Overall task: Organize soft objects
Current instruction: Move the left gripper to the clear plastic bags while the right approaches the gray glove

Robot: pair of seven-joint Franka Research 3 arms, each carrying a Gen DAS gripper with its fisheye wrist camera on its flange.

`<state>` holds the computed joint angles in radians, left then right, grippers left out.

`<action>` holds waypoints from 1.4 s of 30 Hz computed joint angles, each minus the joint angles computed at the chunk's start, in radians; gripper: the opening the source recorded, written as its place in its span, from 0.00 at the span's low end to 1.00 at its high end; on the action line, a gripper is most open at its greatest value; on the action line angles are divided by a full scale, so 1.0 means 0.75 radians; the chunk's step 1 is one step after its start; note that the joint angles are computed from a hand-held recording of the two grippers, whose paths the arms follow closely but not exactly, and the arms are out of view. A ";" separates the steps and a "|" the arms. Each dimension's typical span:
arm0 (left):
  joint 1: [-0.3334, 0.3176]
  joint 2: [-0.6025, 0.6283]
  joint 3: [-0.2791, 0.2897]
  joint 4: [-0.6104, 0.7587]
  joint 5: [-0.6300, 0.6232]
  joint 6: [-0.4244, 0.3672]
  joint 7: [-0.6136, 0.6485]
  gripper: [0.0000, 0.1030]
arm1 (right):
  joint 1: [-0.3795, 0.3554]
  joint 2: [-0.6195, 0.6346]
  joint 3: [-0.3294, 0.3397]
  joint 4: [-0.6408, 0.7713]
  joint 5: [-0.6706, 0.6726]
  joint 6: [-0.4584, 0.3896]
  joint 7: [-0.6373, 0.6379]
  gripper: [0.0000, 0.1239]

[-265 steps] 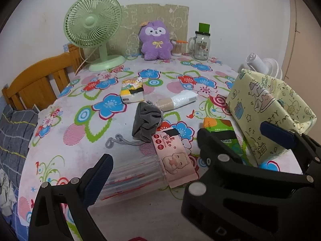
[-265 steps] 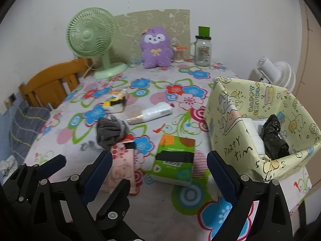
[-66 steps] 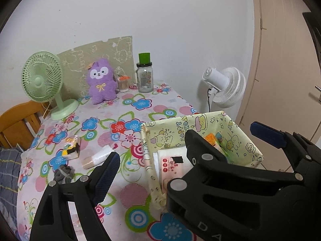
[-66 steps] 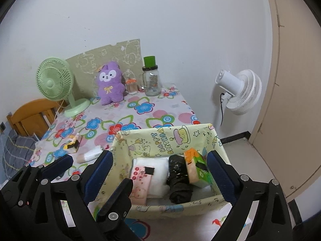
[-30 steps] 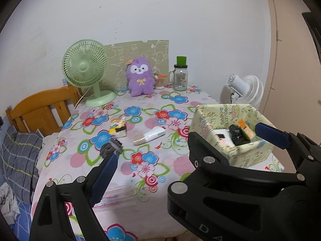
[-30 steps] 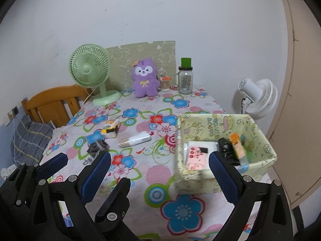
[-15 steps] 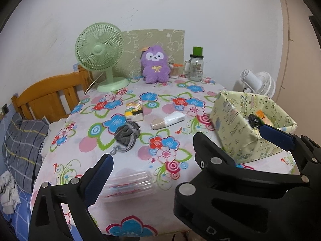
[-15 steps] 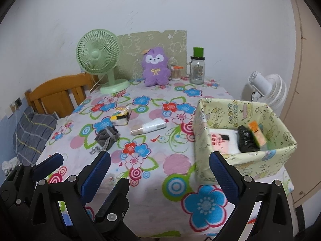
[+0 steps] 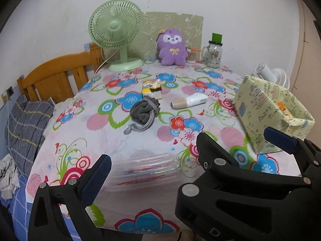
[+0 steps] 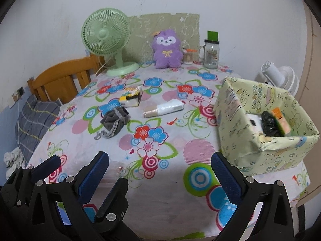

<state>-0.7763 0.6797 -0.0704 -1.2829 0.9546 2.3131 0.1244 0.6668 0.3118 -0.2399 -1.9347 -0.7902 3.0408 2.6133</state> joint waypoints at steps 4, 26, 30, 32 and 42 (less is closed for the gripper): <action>0.016 0.012 -0.005 -0.002 -0.028 0.006 0.000 1.00 | 0.003 0.036 0.006 0.027 0.030 -0.011 -0.022 0.83; 0.068 0.104 -0.004 0.054 -0.195 -0.020 -0.007 1.00 | 0.021 0.211 0.027 0.183 0.393 -0.111 -0.355 0.83; 0.058 0.114 0.009 0.069 -0.197 -0.031 -0.008 1.00 | 0.015 0.229 0.036 0.201 0.451 -0.118 -0.408 0.83; 0.055 0.114 0.015 0.070 -0.193 -0.032 -0.014 0.98 | 0.019 0.236 0.033 0.207 0.471 -0.114 -0.429 0.83; 0.067 0.123 0.023 0.107 -0.194 -0.031 0.020 0.92 | 0.015 0.285 0.040 0.284 0.593 -0.101 -0.554 0.83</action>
<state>-0.7258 0.7720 -0.0529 -1.2026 0.8092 2.2899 0.1394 0.6784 0.5255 -0.2100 -1.7218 -0.3452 2.9649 2.1981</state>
